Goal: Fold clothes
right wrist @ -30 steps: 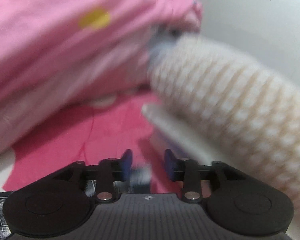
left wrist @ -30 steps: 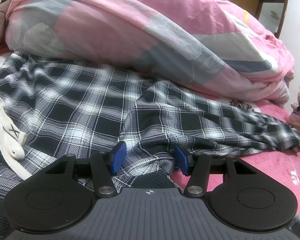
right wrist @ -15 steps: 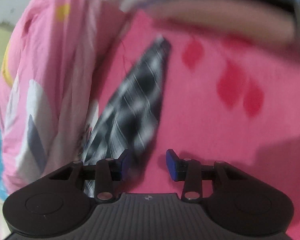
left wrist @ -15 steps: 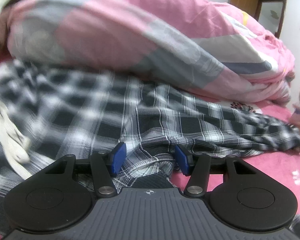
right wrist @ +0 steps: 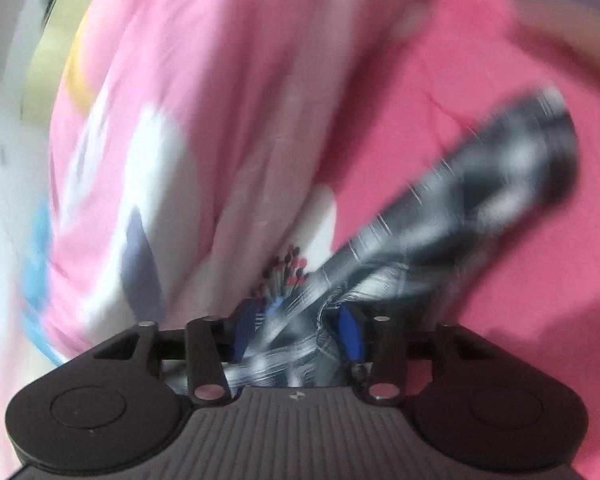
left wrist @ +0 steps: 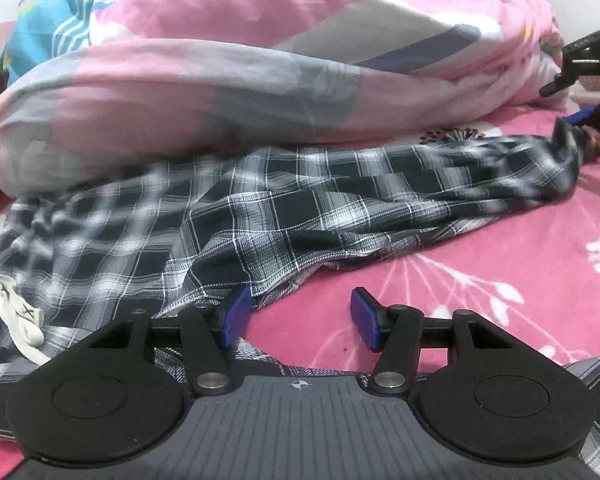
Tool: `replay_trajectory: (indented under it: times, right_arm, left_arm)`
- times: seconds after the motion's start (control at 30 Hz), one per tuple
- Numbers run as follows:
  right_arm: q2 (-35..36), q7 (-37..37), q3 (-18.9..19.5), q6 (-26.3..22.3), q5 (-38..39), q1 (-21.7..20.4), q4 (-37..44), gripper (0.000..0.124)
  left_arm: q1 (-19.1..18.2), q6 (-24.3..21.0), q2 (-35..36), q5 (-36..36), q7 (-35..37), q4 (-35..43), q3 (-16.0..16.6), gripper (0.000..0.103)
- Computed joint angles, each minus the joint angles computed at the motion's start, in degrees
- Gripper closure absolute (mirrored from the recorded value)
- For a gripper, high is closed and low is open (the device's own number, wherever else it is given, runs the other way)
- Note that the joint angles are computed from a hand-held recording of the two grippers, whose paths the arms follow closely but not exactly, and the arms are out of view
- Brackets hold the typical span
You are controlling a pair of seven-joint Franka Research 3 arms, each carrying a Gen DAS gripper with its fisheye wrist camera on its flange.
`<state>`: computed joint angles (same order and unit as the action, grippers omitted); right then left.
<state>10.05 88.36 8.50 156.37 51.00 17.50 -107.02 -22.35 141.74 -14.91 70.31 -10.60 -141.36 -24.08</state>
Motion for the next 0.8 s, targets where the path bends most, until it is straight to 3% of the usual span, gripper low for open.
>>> replay_trajectory:
  times: [0.07,0.1,0.17,0.23,0.3,0.5,0.63,0.8]
  right_arm:
    - [-0.62,0.36,-3.47,0.87,-5.08,3.78,-0.61,0.068]
    - [-2.27,-2.25,-2.25,1.88,-1.59,2.67,-2.75,0.067]
    - [-6.52,-14.49,1.27,2.14,15.31,-1.90,-7.84,0.067]
    - [-10.41,-22.57,-0.63,2.14,28.10,-2.00,-12.76,0.067]
    - [-12.92,-23.25,-2.59,3.01,32.05,-1.55,-16.67,0.067]
    - [-11.28,-20.43,-4.24,3.27,30.30,-0.33,-19.31,0.075]
    - [-5.59,-25.82,-2.63,6.80,32.23,0.83,-13.29,0.083]
    - [-0.14,-22.81,-1.18,9.68,25.78,0.91,-7.14,0.102]
  left_arm:
    - [0.00,0.11,0.00,-0.07,0.13,0.02,0.09,0.047]
    - [0.01,0.18,-0.01,-0.11,0.21,0.03,0.13,0.047]
    - [-0.05,0.63,-0.32,-0.54,0.52,-0.17,0.27,0.047]
    - [0.21,1.31,-0.27,-0.43,0.50,-0.23,0.45,0.047]
    - [0.36,1.43,-0.33,-0.36,0.41,-0.27,0.37,0.046]
    - [0.36,0.31,-0.07,0.48,-0.39,-0.15,-0.19,0.046]
    - [0.14,-0.02,-0.01,0.72,-0.56,-0.17,-0.12,0.045]
    - [-0.08,-0.42,0.11,0.60,-0.31,-0.08,-0.05,0.044]
